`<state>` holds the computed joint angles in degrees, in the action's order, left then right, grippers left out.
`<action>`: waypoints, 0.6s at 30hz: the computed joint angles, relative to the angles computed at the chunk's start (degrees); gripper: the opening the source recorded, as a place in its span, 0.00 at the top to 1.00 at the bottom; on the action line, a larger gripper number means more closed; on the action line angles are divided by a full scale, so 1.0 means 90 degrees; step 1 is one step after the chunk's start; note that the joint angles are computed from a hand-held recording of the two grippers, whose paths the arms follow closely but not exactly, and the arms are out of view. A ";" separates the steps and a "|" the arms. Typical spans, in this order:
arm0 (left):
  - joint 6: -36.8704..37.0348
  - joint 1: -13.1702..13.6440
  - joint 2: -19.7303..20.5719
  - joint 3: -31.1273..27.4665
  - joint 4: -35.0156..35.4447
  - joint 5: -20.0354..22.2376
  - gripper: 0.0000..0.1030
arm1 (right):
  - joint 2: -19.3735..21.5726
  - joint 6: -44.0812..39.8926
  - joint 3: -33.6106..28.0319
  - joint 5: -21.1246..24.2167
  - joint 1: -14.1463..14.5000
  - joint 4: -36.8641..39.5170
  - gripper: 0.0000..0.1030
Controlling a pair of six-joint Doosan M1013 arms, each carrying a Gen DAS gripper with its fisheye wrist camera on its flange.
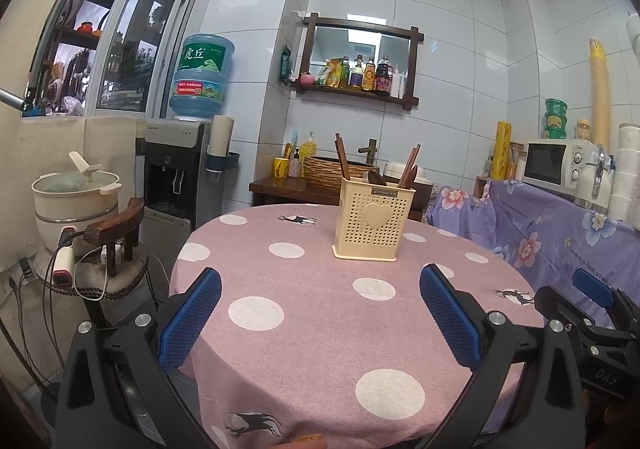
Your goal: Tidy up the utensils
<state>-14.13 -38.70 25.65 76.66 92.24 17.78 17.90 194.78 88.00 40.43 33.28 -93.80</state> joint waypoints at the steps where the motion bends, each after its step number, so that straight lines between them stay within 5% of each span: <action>1: 0.0048 0.0004 -0.0002 -0.0004 -0.0046 -0.0003 0.05 | 0.0002 -0.0004 -0.0003 -0.0001 -0.0001 0.0010 0.06; 18: 0.0247 0.0043 -0.0010 -0.0036 -0.0224 -0.0051 0.05 | 0.0008 -0.0001 -0.0006 0.0013 -0.0003 0.0019 0.06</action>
<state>-11.91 -38.32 25.55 76.33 90.22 17.32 17.97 194.77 87.95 40.55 33.26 -93.64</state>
